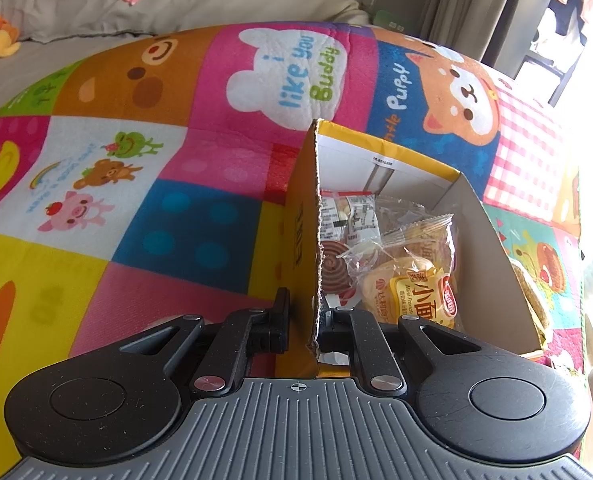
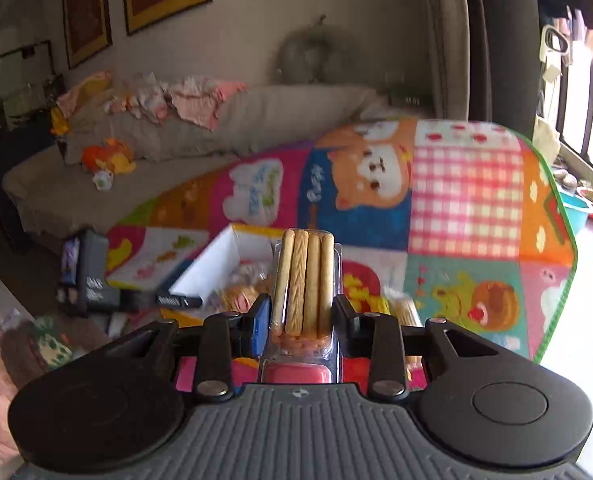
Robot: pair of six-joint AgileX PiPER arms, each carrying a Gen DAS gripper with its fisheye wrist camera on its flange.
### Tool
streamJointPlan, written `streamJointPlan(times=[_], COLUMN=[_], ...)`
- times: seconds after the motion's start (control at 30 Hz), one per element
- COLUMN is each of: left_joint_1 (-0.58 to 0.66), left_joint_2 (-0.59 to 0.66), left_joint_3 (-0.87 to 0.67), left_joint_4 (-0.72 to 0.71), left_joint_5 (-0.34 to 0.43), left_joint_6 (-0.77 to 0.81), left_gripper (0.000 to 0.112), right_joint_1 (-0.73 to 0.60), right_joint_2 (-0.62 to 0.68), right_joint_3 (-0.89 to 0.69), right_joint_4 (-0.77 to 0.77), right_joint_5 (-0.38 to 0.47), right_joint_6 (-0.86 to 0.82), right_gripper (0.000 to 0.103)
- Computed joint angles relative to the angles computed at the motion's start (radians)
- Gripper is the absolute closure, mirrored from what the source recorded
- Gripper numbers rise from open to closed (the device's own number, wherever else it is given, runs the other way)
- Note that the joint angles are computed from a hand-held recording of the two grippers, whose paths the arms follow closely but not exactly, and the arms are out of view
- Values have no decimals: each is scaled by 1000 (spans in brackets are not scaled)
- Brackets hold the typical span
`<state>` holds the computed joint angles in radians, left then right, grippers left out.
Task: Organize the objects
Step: 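Lift the biscuit pack over the box and open the right gripper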
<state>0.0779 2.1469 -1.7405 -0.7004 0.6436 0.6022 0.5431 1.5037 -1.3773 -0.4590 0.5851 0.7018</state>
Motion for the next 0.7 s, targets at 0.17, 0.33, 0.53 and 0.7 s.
streamJointPlan(times=[0.17,0.33,0.53,0.7], left_joint_1=[1,3,10,9], left_joint_2=[0,5,10,8], left_joint_3=[-1,-9,-13,-10], left_joint_4=[-7,-15,-35,-34], left_joint_5=[4,10,20,12], left_joint_6=[2,-3,6,12], left_gripper=[99,99,99,99], right_joint_1=[-45,-81,-82,-59], right_joint_2=[122,365,726,747], right_joint_3=[-237,-567,-1073,-1054], right_joint_4=[214,430,458,349], right_joint_5=[-25,57,219,227], right_joint_6=[-180,-230,-63,-23], right_gripper=[70,70,67,54])
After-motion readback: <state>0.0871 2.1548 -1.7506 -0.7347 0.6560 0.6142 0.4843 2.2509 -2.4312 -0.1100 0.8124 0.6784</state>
